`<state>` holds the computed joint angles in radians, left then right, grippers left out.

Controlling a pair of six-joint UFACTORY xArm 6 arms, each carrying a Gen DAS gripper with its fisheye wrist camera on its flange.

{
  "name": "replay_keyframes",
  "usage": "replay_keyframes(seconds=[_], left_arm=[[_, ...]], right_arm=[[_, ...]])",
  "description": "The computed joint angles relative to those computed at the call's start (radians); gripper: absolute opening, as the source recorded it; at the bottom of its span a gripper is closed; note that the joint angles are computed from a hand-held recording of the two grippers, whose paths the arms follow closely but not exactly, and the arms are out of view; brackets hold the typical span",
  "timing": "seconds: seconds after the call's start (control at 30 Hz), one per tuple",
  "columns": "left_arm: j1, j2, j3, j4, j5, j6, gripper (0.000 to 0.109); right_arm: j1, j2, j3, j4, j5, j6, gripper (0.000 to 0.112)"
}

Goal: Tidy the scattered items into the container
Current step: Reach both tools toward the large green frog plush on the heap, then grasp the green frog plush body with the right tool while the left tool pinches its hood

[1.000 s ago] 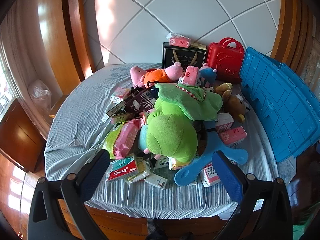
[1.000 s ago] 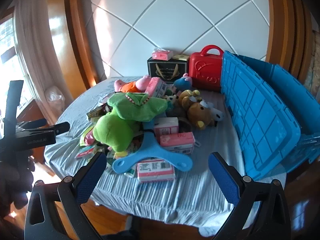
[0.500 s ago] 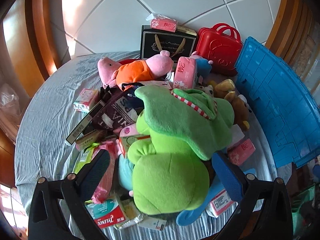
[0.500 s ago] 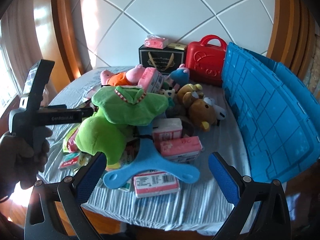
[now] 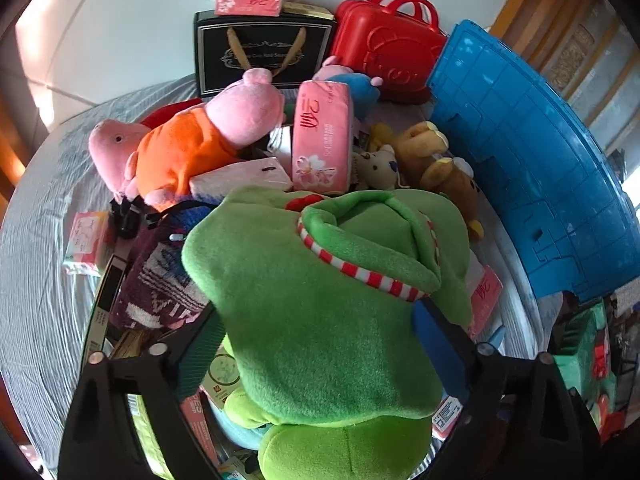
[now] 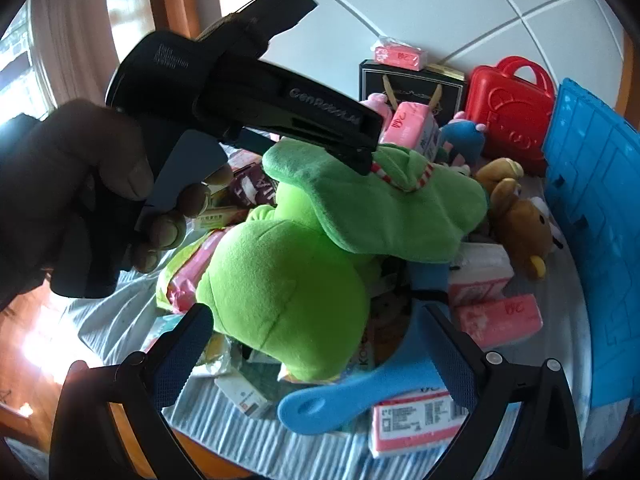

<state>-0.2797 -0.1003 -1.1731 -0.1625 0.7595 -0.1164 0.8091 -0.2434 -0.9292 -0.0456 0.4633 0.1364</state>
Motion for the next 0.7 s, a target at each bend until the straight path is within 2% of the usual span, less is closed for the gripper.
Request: replay_keyframes(seconds=[0.03, 0.13, 0.23, 0.47, 0.7], left_arm=[[-0.003, -0.001, -0.001, 0.002, -0.001, 0.027, 0.072], [0.011, -0.004, -0.006, -0.093, 0.009, 0.132, 0.045], [0.022, -0.007, -0.014, -0.150, 0.018, 0.203, 0.031], [0.042, -0.037, -0.009, -0.249, 0.000, 0.290, 0.029], [0.043, -0.060, -0.012, -0.242, 0.001, 0.291, 0.029]], right_arm=[[0.004, 0.020, -0.006, -0.004, -0.015, -0.002, 0.103], [0.016, 0.082, -0.029, -0.024, -0.045, -0.015, 0.103], [0.027, 0.131, -0.053, -0.047, -0.060, -0.023, 0.103], [0.049, 0.222, -0.113, -0.040, -0.090, -0.087, 0.103], [0.054, 0.257, -0.139, -0.097, -0.075, -0.082, 0.103]])
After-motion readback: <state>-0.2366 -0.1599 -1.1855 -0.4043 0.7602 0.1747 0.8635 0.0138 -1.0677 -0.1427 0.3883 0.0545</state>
